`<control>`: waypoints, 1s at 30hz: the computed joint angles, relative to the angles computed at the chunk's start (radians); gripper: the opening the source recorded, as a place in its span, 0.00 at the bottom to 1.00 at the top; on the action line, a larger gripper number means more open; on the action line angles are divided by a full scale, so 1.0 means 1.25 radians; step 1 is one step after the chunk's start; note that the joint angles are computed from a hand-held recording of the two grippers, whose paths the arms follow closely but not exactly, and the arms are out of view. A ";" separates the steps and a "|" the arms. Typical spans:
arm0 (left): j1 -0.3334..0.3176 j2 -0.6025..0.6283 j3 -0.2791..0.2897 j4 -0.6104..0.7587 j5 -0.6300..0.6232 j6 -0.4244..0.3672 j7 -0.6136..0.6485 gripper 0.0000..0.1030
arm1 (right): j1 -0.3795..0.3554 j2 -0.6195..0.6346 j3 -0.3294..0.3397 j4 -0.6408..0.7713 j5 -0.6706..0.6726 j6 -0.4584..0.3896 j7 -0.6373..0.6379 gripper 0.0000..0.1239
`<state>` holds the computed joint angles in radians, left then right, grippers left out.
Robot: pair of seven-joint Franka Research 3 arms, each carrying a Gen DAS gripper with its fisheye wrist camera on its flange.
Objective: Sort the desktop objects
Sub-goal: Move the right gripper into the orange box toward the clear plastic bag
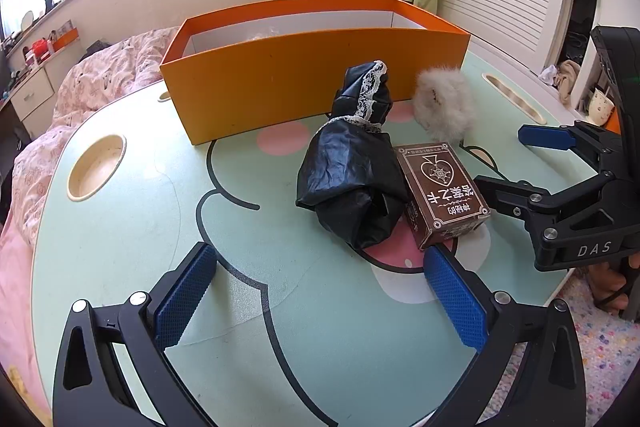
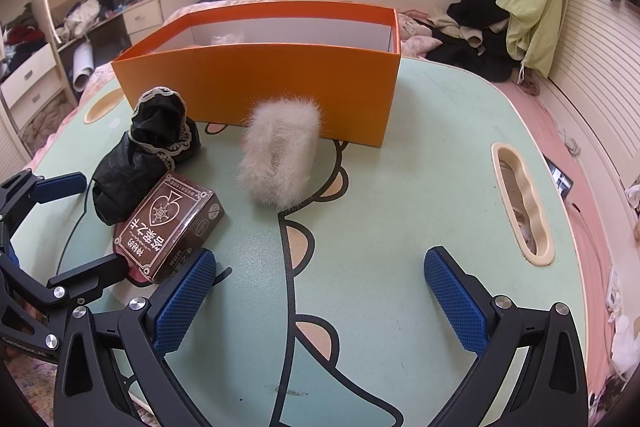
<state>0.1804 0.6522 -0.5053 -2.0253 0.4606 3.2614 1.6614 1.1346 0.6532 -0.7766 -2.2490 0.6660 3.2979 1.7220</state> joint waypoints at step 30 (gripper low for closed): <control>-0.004 0.007 0.009 0.004 0.022 0.018 -0.022 1.00 | -0.450 -0.200 0.360 0.122 -0.132 0.015 -0.074 0.76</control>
